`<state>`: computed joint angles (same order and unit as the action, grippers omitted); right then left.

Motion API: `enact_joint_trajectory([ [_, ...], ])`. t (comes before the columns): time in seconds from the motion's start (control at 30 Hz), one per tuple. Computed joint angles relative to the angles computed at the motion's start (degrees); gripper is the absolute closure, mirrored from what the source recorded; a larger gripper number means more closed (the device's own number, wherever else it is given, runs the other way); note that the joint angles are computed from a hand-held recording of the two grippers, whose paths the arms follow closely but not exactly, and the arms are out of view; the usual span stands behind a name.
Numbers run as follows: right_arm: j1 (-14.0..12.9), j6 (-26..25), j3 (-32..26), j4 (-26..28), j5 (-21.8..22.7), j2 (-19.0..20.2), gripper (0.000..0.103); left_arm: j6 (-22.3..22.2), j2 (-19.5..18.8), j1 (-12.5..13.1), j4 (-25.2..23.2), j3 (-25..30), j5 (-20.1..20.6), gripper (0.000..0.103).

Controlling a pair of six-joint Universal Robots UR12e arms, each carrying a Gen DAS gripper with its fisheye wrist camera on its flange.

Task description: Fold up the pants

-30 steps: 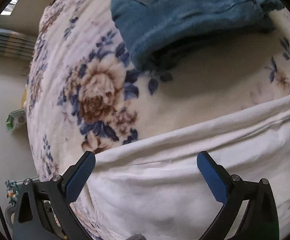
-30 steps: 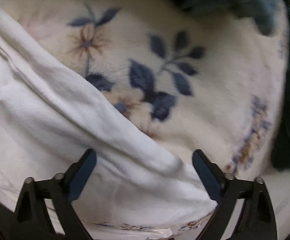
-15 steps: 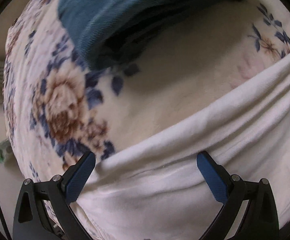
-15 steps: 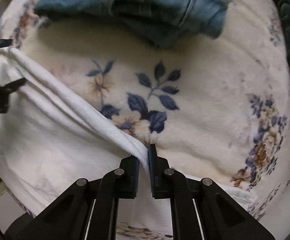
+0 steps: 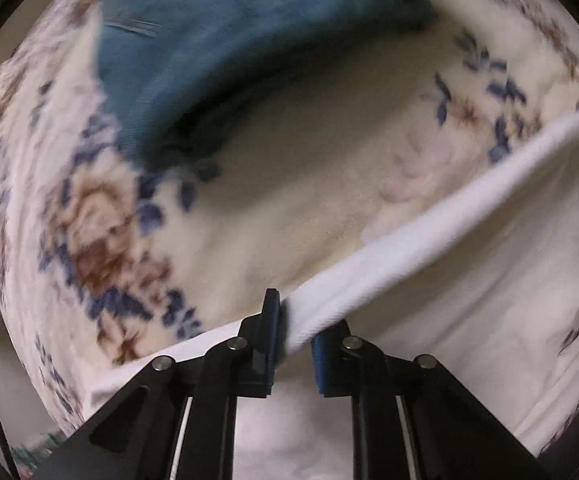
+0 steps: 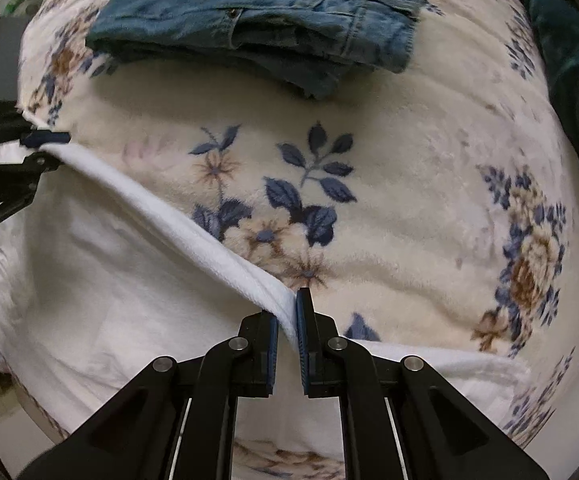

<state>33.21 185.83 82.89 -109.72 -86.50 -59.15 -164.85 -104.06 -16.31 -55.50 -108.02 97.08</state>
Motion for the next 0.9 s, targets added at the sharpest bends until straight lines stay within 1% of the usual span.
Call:
enact_joint_trajectory([
  [0.1,-0.33,2.31,2.98,-2.04,1.48,-3.34,0.094,-3.84,3.48,0.27,2.09,-2.56,-1.28,0.091],
  [0.17,-0.54,4.13,5.76,-3.73,2.87,-6.24,0.094,-6.89,6.9,0.61,1.09,-4.7,-2.97,0.091],
  [0.2,-0.39,5.15,6.86,-4.13,3.64,-7.63,0.094,-8.76,8.73,0.76,0.14,-5.97,-4.13,0.091],
  [0.23,0.05,6.76,7.72,-4.21,4.72,-8.84,0.094,-10.39,10.31,1.15,-2.06,-6.94,-5.97,0.091],
  [0.27,0.84,8.46,8.08,-4.08,5.27,-9.4,0.094,-12.76,12.26,1.84,-4.22,-8.33,-7.99,0.091],
  [0.3,1.14,9.63,9.61,-4.38,6.16,-10.42,0.094,-15.23,13.84,2.61,-6.0,-9.65,-10.51,0.091],
  [0.33,1.79,11.91,10.71,-4.07,7.46,-11.03,0.094,-16.87,15.3,3.35,-7.68,-10.97,-12.62,0.091],
  [0.37,2.32,13.91,11.32,-3.17,8.57,-11.47,0.094,-20.57,16.31,3.01,-10.01,-11.6,-15.25,0.091],
  [0.4,2.89,15.63,13.24,-2.36,9.83,-12.62,0.094,-23.69,17.85,4.25,-11.55,-14.02,-18.53,0.091],
  [0.43,3.5,16.65,14.04,-1.72,10.48,-12.84,0.094,-25.53,18.67,4.5,-12.87,-14.8,-20.08,0.091],
  [0.47,3.88,17.84,15.38,-1.18,11.24,-13.28,0.094,-28.14,19.64,4.17,-13.19,-16.22,-20.9,0.091],
  [0.5,4.33,19.1,16.84,-0.89,12.31,-13.76,0.094,-30.36,20.34,3.92,-12.81,-18.28,-21.21,0.091],
  [0.53,4.85,19.93,17.99,-0.37,12.99,-13.99,0.094,-31.53,20.73,3.92,-13.19,-19.3,-21.79,0.091],
  [0.6,5.72,20.9,19.67,0.23,13.05,-14.06,0.094,-34.62,20.99,3.43,-12.87,-21.62,-22.57,0.091],
  [0.63,6.14,21.34,20.35,0.65,13.02,-13.96,0.094,-34.77,21.08,3.41,-12.61,-22.0,-22.18,0.091],
  [0.7,6.53,21.97,21.49,0.45,13.49,-13.86,0.094,-35.76,21.22,2.63,-10.6,-22.99,-20.99,0.09],
  [0.77,6.88,23.11,22.32,-0.63,12.66,-13.91,0.093,-36.53,21.22,2.26,-10.35,-22.92,-20.46,0.09],
  [0.83,7.12,23.36,22.09,-0.36,12.06,-13.63,0.092,-36.73,21.06,1.19,-11.26,-22.0,-18.8,0.089],
  [0.87,7.16,23.4,22.02,-0.06,12.07,-13.65,0.089,-37.16,21.06,0.38,-11.29,-21.62,-17.38,0.088],
  [0.9,7.24,23.49,21.76,0.45,11.94,-13.71,0.089,-37.76,21.23,-0.49,-11.39,-21.21,-15.94,0.085],
])
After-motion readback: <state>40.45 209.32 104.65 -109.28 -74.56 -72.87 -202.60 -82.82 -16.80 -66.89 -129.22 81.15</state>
